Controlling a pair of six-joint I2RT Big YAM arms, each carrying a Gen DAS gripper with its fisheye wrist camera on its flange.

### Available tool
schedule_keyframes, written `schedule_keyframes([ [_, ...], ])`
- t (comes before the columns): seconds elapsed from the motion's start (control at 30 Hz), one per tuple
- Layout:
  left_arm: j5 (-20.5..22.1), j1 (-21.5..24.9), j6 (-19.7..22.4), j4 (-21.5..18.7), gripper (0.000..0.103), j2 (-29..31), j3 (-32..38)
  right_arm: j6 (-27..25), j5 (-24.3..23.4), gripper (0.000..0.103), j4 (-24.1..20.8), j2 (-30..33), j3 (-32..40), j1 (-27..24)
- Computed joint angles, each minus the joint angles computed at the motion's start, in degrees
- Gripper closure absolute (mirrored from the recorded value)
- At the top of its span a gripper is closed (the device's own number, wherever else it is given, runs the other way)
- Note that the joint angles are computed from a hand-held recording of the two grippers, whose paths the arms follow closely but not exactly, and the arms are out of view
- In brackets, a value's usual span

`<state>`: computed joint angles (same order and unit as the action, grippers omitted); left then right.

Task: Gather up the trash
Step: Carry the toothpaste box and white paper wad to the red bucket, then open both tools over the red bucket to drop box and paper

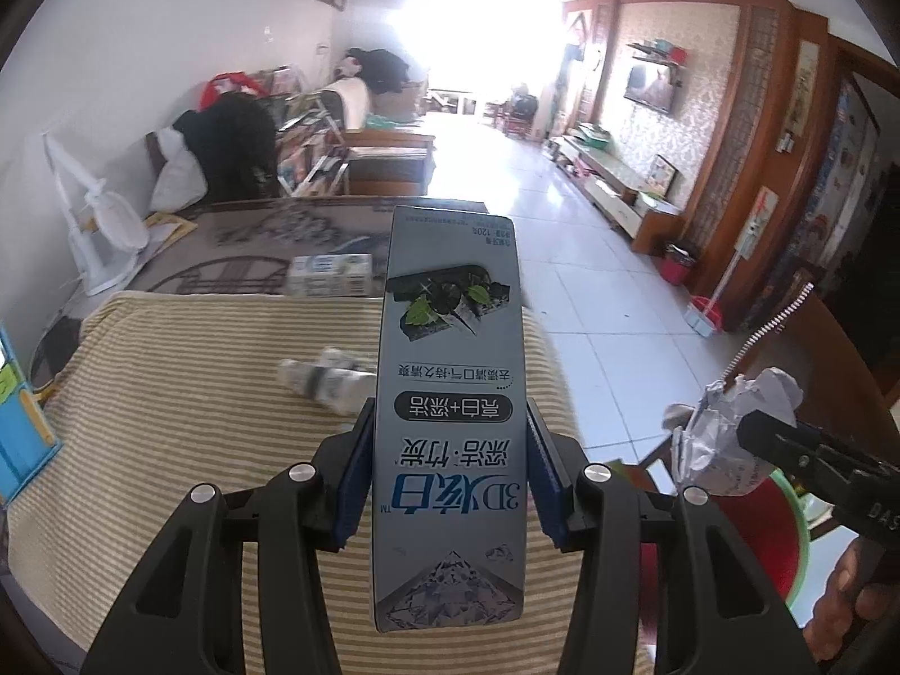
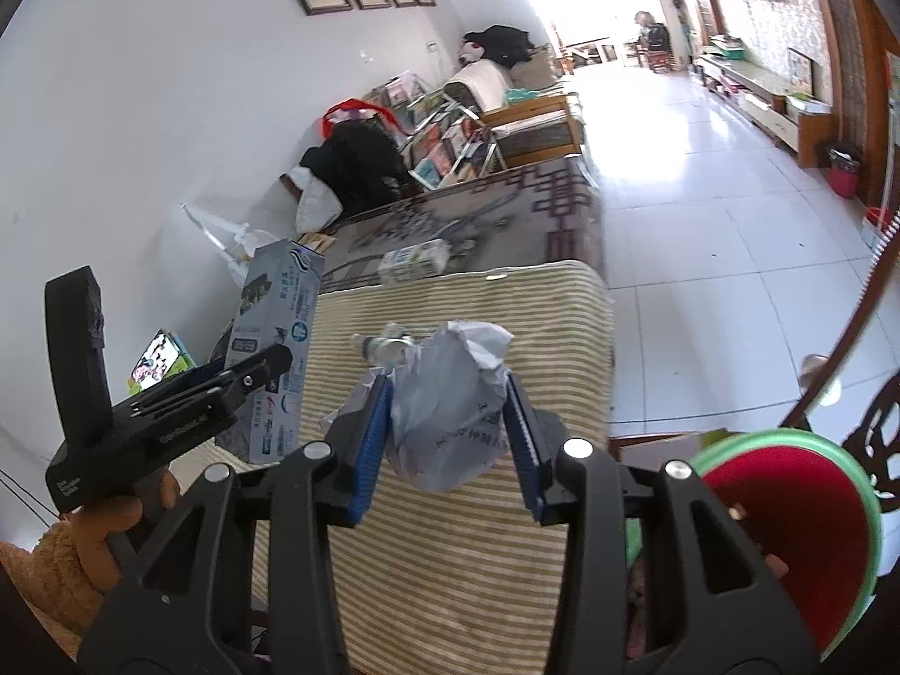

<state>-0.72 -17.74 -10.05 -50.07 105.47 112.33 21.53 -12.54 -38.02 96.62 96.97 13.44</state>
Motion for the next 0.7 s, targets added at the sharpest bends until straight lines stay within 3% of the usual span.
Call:
schedule_keyframes([
  [0.33,5.98,-6.67,2.86,-4.72,0.057,4.02,5.43,3.68,3.96,0.064,1.78,-8.61,-12.41,-6.97],
  [0.7,16.68,-12.62,8.99,-15.23,0.057,11.27,15.61,7.11,9.85,0.064,1.76,-16.17,-21.98,-12.25],
])
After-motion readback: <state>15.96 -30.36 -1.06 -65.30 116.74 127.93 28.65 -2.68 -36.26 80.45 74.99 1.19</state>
